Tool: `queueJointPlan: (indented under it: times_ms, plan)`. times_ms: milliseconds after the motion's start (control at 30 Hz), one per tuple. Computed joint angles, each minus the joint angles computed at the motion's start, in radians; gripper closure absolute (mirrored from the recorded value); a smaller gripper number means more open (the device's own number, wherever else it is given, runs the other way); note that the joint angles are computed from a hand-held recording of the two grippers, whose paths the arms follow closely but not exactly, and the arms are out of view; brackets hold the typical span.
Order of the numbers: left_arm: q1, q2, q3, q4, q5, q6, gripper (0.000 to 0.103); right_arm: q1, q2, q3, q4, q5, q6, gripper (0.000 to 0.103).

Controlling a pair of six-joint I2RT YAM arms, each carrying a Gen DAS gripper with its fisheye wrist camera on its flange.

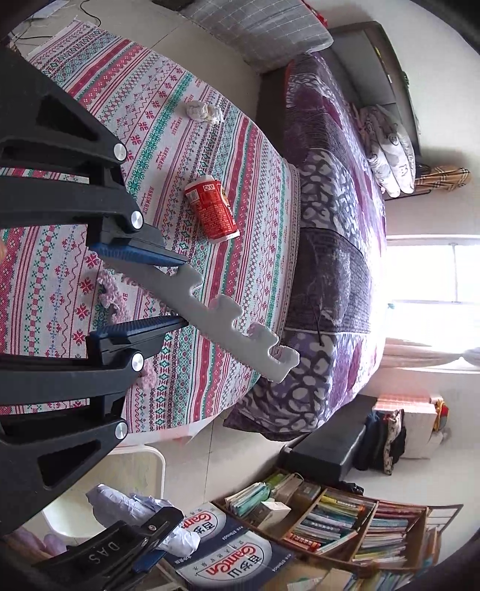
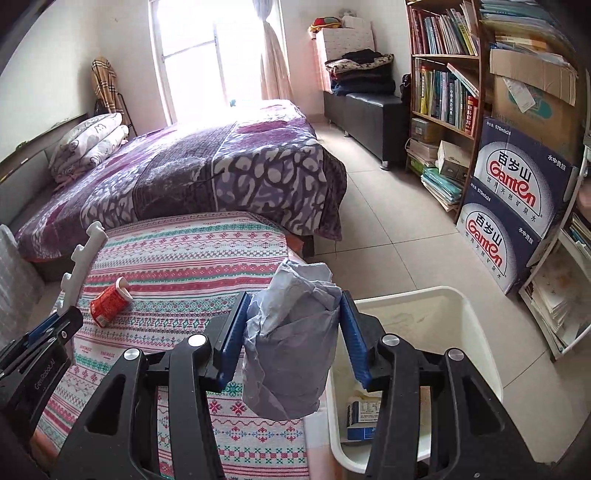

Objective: Collect trash
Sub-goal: 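Carry the white plastic bag in the right tool over the white bin and release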

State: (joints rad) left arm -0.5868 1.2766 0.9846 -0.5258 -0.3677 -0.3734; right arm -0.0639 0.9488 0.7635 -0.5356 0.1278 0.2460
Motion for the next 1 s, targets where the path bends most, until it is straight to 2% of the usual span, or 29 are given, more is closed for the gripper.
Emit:
queueJointPlan:
  times_ms: [567, 800, 1000]
  plan:
    - [-0.141, 0.117, 0.051, 0.023, -0.032, -0.021, 0.075, -0.292, 0.025, 0.0, -0.013, -0.131, -0.084, 0.056]
    - [-0.192, 0.158, 0.069, 0.033, -0.033, -0.02, 0.075, -0.398, 0.067, 0.013, -0.028, -0.155, -0.105, 0.056]
    - [-0.226, 0.189, 0.086, 0.04, -0.023, -0.017, 0.075, -0.478, 0.092, 0.02, -0.036, -0.15, -0.115, 0.051]
